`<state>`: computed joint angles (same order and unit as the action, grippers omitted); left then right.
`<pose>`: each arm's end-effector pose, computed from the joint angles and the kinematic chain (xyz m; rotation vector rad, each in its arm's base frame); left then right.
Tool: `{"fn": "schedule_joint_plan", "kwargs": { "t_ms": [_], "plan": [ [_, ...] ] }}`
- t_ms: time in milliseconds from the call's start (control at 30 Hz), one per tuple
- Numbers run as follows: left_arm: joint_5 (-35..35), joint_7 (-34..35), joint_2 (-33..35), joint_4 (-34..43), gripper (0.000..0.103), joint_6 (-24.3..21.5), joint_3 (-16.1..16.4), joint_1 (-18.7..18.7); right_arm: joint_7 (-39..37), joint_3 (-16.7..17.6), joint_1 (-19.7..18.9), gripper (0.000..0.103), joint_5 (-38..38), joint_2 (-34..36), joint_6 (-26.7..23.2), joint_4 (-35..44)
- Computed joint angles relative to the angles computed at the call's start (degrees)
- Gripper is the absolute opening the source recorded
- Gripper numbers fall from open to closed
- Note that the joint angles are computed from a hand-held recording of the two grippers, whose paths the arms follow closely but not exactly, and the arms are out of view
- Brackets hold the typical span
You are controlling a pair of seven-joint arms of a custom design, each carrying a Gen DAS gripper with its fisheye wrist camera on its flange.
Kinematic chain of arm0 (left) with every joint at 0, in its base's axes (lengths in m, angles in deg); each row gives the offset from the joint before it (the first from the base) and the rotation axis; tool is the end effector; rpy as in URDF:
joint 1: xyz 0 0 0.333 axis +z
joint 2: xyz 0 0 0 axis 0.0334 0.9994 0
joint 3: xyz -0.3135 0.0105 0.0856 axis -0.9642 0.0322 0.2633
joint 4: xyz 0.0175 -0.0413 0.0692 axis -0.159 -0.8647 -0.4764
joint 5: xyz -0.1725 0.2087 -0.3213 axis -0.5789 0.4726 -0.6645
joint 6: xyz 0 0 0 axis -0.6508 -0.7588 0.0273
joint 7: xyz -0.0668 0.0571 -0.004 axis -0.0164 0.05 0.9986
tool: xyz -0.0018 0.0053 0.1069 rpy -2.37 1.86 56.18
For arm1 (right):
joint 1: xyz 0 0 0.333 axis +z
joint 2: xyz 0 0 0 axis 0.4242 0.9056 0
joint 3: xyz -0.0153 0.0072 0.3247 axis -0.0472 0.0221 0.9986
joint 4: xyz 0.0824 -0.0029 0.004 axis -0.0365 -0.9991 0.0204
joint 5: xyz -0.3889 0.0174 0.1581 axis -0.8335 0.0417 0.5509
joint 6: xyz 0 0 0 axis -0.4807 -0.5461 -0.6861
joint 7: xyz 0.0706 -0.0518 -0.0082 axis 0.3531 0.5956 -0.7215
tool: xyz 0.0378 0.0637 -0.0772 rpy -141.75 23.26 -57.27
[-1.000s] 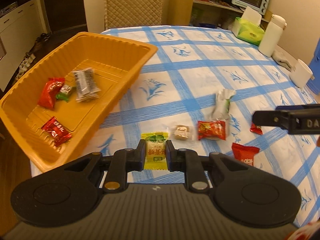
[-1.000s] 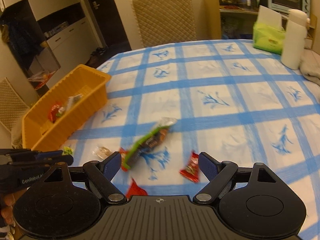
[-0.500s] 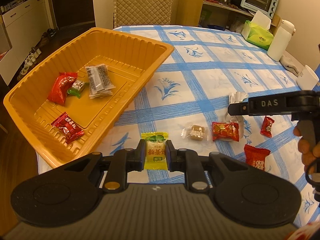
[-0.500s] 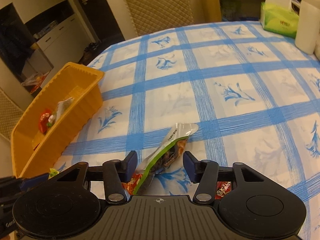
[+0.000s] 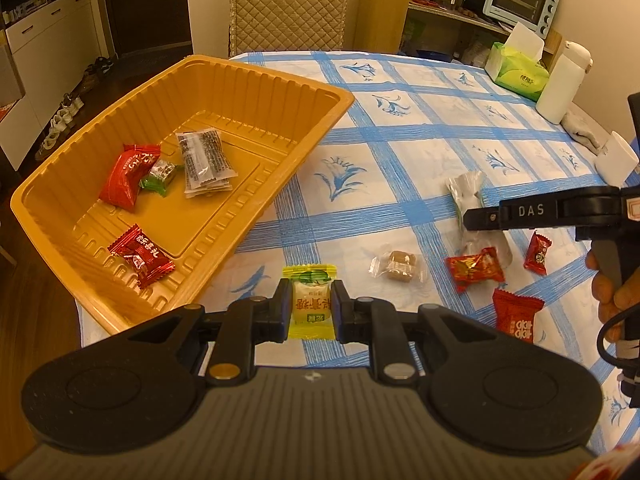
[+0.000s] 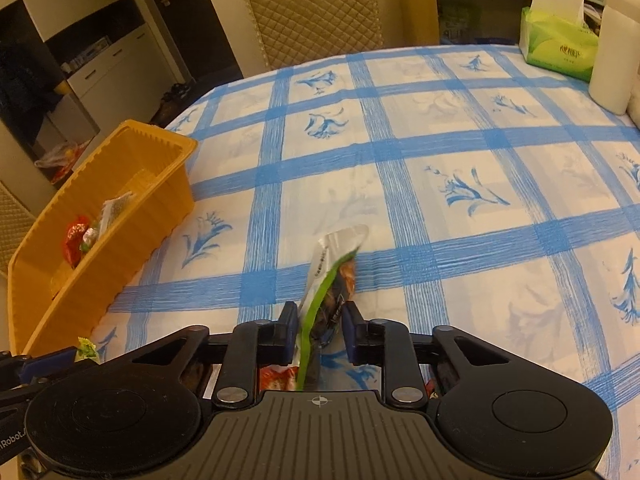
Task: Organize snacks
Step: 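Carry the yellow-green candy and stick packet over the orange basket with both tools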
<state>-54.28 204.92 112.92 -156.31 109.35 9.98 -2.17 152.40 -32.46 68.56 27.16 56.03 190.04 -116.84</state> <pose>0.7303 -0.2526 0.3251 -1.2342 2.4846 -0.8902 0.6668 0.5135 0.3028 -1.2558 2.1941 -0.4830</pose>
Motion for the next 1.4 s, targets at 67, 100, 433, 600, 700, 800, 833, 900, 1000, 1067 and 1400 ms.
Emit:
{"fn": "schedule_joint_plan", "kwargs": {
  "t_ms": [67, 100, 433, 600, 700, 800, 833, 900, 1000, 1067, 1400],
  "plan": [
    [-0.1, 0.1, -0.2, -0.2, 0.018, 0.1, -0.1, 0.1, 1.5, -0.8, 0.5, 0.023, -1.0, -1.1, 1.8, -2.1],
    [-0.2, 0.1, -0.4, -0.5, 0.018, 0.2, -0.3, 0.2, 2.2, -1.3, 0.9, 0.023, -1.6, -1.6, 2.2, -3.0],
    [-1.5, 1.4, -1.9, -2.5, 0.018, 1.7, -1.5, 1.4, 18.2, -10.2, 9.3, 0.023, -21.5, -8.1, 4.2, -12.3],
    [-2.7, 3.0, -2.8, -3.6, 0.018, 2.3, -2.7, 2.3, 19.6, -10.1, 11.0, 0.023, -29.7, -9.8, -0.4, -12.7],
    [-3.7, 4.3, -3.5, -4.3, 0.018, 2.7, -3.6, 2.9, 20.3, -8.3, 10.2, 0.022, -32.0, -10.8, -1.3, -13.2],
    [-4.9, 5.7, -4.2, -5.1, 0.018, 3.2, -4.5, 3.8, 20.3, -6.2, 9.0, 0.018, -33.8, -11.8, -1.7, -13.6],
    [-5.3, 6.1, -4.5, -5.3, 0.018, 3.3, -4.7, 4.0, 19.9, -5.2, 8.4, 0.017, -34.0, -12.1, -1.9, -13.6],
    [-6.2, 6.9, -4.9, -5.7, 0.018, 3.6, -5.0, 4.5, 19.0, -3.2, 7.1, 0.017, -33.9, -12.3, -2.3, -13.2],
    [-7.4, 7.9, -5.6, -6.4, 0.018, 4.1, -5.4, 5.1, 19.2, -1.4, 6.1, 0.017, -34.2, -12.8, -1.6, -13.4],
    [-7.9, 8.3, -6.0, -6.7, 0.018, 4.0, -5.4, 5.3, 19.9, -0.8, 5.9, 0.017, -34.6, -13.0, -0.7, -13.6],
    [-11.8, 11.5, -7.5, -8.3, 0.018, 3.3, -5.9, 7.1, 17.0, 0.4, 5.9, 0.017, -31.6, -11.1, 1.5, -9.9]
  ]
}}
